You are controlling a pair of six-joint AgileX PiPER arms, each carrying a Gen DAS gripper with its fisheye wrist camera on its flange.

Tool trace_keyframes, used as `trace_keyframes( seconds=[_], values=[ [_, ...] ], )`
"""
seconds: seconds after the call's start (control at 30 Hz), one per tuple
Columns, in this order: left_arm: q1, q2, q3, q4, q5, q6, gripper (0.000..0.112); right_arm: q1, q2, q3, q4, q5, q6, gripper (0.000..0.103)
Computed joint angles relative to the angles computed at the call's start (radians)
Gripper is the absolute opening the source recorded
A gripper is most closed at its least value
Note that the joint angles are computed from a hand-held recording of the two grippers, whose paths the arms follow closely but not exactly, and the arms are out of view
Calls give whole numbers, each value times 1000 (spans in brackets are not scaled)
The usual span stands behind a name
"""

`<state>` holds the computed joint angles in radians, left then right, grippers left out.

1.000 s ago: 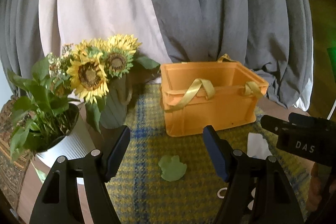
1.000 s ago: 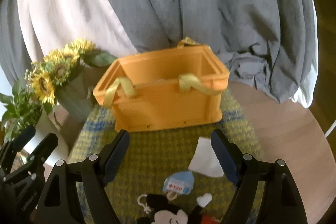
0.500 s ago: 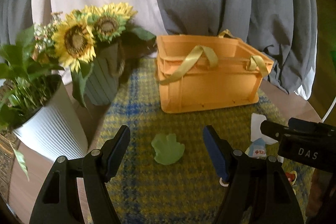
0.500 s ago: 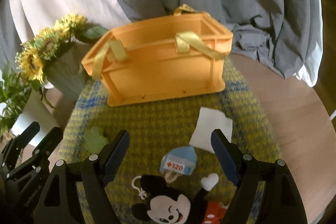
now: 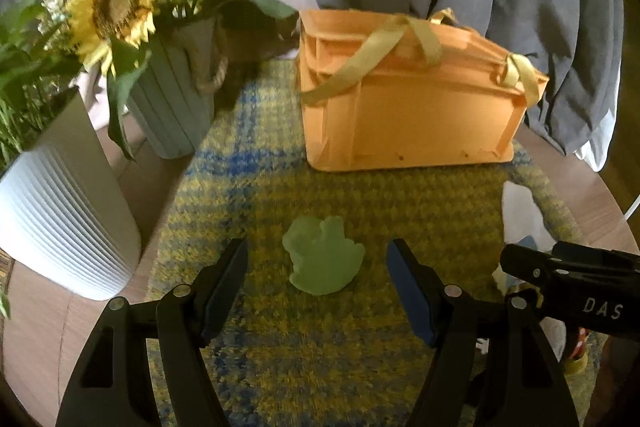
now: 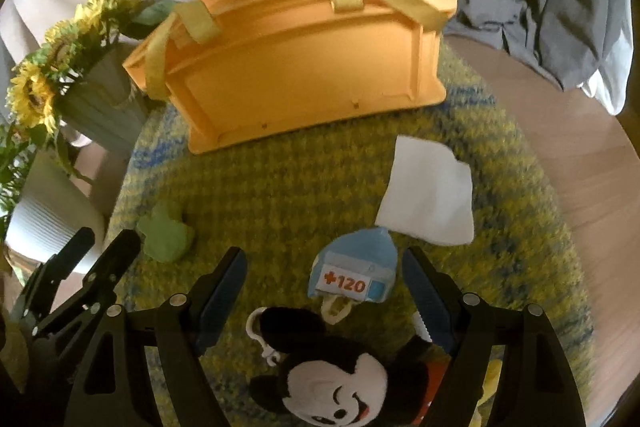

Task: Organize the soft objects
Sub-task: 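Grasp the green leaf sponge with the left tool while the right tool grasps the blue pack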

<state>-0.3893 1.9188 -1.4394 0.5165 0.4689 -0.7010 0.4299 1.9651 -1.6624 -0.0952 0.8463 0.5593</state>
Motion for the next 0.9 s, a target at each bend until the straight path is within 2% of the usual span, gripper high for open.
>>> trace_keyframes(
  seconds=[0.33, 0.6, 0.8, 0.9],
  values=[
    [14, 100, -88, -65, 35, 72, 71, -5, 73, -64, 4, 67, 30, 80],
    [5, 155, -148, -86, 67, 116, 71, -17, 96, -81, 22, 75, 25, 79],
    [-1, 178, -171, -76, 69, 118, 70, -27, 104, -78, 42, 76, 15, 69],
    [-4, 192, -189, -78, 81, 132, 60, -26, 104, -73, 36, 77, 17, 62]
  ],
)
